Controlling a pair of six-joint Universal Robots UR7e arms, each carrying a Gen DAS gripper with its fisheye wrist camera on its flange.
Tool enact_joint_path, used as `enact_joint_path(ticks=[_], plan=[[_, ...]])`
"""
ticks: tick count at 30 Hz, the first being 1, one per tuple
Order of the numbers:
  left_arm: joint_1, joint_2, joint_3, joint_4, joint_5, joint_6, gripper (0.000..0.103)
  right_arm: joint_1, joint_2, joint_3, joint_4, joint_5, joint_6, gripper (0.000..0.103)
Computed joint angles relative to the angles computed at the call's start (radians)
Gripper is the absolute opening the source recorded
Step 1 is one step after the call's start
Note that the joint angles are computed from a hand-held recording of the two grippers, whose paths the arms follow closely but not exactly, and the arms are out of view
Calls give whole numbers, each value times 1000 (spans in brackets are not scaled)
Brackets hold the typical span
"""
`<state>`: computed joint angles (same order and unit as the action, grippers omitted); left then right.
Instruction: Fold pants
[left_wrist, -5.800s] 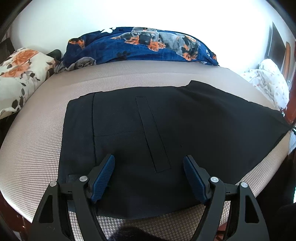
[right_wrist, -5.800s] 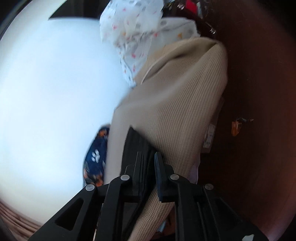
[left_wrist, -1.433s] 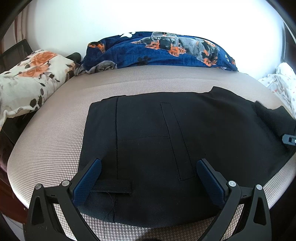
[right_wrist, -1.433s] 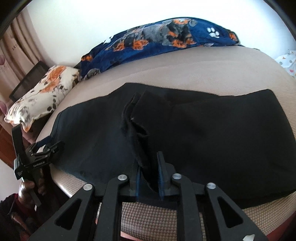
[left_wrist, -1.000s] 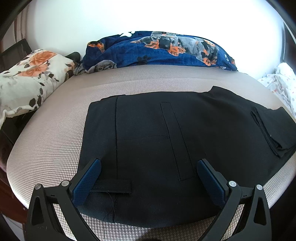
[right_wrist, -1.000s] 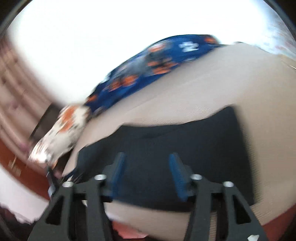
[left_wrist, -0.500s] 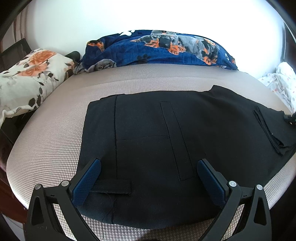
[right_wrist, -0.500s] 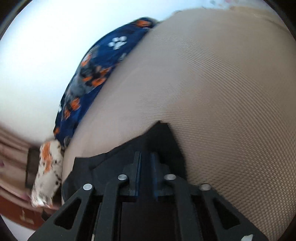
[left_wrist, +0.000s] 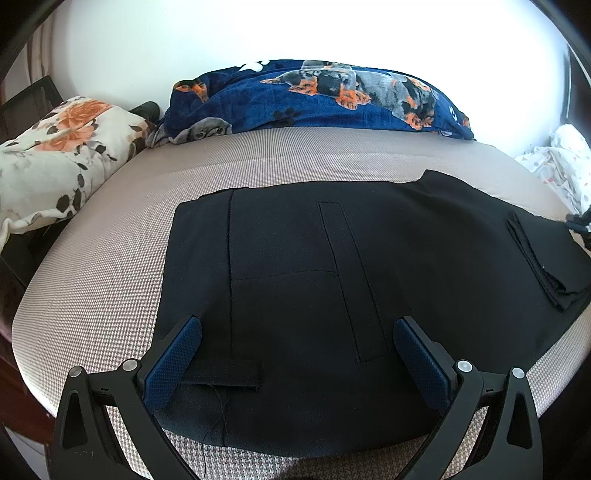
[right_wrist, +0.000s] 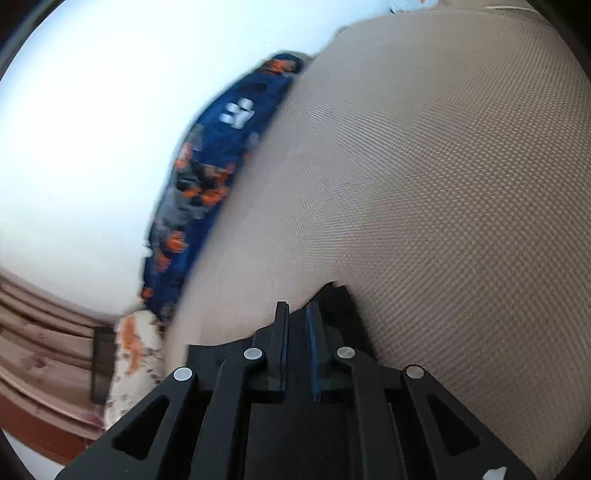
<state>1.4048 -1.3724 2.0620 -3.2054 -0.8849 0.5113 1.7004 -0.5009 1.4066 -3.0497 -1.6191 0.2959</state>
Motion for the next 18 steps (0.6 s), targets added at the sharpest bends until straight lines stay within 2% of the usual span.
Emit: enact_joint_path(ticks=[2, 3, 4, 5, 7, 9, 13, 18], plan=[[1, 0, 2, -2, -1, 0, 103, -13, 8, -16, 33, 9, 36, 0], [0, 0, 0, 0, -1, 0, 103, -19, 9, -20, 42, 21, 62, 0], [0, 0, 2, -2, -1, 0, 103, -22, 6, -14, 37, 32, 70, 2], [0, 0, 3, -3, -1, 0, 103, -21, 3, -6, 24, 35, 67, 10], [1, 0, 2, -1, -3, 0, 103, -19, -17, 56, -62, 77, 34, 14], [1, 1, 1, -2, -2, -1, 103, -13, -43, 121, -89, 122, -32, 15], [1, 1, 3, -7, -3, 0, 103, 10, -84, 236, -124, 68, -117, 15], [2, 0, 1, -2, -3, 1, 103, 8, -104, 327, -181, 66, -122, 14]])
